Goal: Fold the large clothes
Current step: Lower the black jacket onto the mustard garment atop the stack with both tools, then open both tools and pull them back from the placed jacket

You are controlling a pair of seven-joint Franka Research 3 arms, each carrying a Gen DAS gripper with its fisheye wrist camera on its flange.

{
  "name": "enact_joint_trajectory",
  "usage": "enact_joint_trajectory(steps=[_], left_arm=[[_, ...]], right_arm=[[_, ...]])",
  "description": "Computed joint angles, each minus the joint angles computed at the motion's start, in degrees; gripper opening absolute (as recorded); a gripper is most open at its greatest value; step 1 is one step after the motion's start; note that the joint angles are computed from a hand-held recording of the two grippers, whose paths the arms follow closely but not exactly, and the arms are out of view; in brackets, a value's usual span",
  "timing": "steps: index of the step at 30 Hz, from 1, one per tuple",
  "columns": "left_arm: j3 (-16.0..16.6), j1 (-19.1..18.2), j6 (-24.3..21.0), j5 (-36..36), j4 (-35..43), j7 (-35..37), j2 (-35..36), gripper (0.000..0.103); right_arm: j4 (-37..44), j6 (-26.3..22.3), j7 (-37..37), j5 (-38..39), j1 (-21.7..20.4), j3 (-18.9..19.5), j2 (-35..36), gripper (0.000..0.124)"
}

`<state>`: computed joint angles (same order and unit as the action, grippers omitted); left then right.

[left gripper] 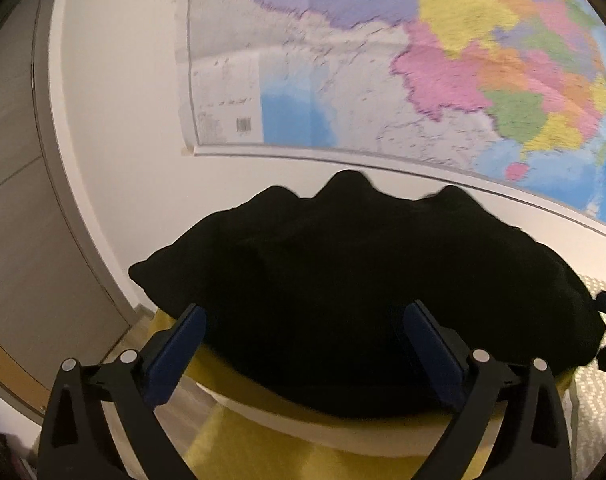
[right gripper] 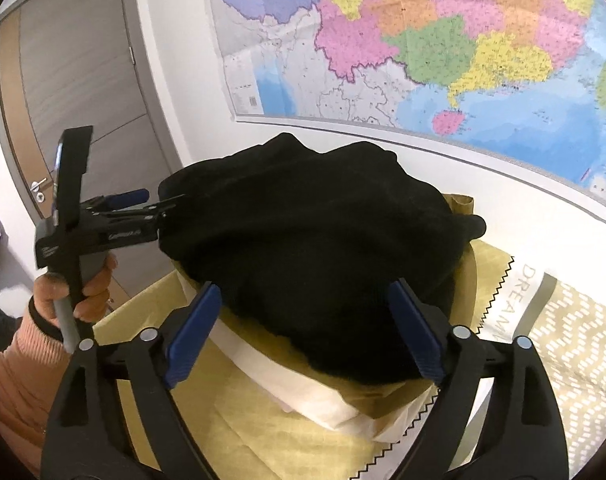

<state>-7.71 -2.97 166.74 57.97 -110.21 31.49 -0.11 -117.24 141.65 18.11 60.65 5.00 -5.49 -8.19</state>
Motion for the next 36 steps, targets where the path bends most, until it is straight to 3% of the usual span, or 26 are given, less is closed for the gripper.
enact_joint_trajectory(steps=[3, 7, 15, 18, 28, 36], left_arm=[[-0.7, -0.2, 0.8, 4.3, -2.2, -5.4, -2.2, 0.096], [-2.0, -0.4, 0.7, 3.0, -4.7, -6.1, -4.4, 0.096], [-5.0, 0.9, -1.3, 8.8, -9.1, -14.5, -8.8, 0.096], [-5.8, 0.9, -2.8, 9.3, -10.6, -15.4, -10.0, 0.096], [-7.3, 1.9, -1.1, 10.4, -16.2, -20.9, -14.0, 0.096], [-8.9, 1.7, -3.5, 13.2, -17.4, -24.1, -14.8, 0.096]], right_arm=[[-1.4, 0.9, -0.7, 0.9, 0.2, 0.0, -1.2, 0.088], [-2.8, 1.1, -0.8, 1.1, 0.4, -0.4, -2.4, 0.089], [-7.3, 4.4, -3.6, 3.8, 1.7, -1.0, -6.4, 0.095], [-10.0, 7.9, -6.9, 6.0, 3.0, -1.0, -8.7, 0.097], [-13.9, 10.4, -9.1, 7.7, 5.5, -2.2, -11.8, 0.097], [-16.5, 12.5, -10.7, 9.2, 6.7, -2.5, -13.6, 0.097]])
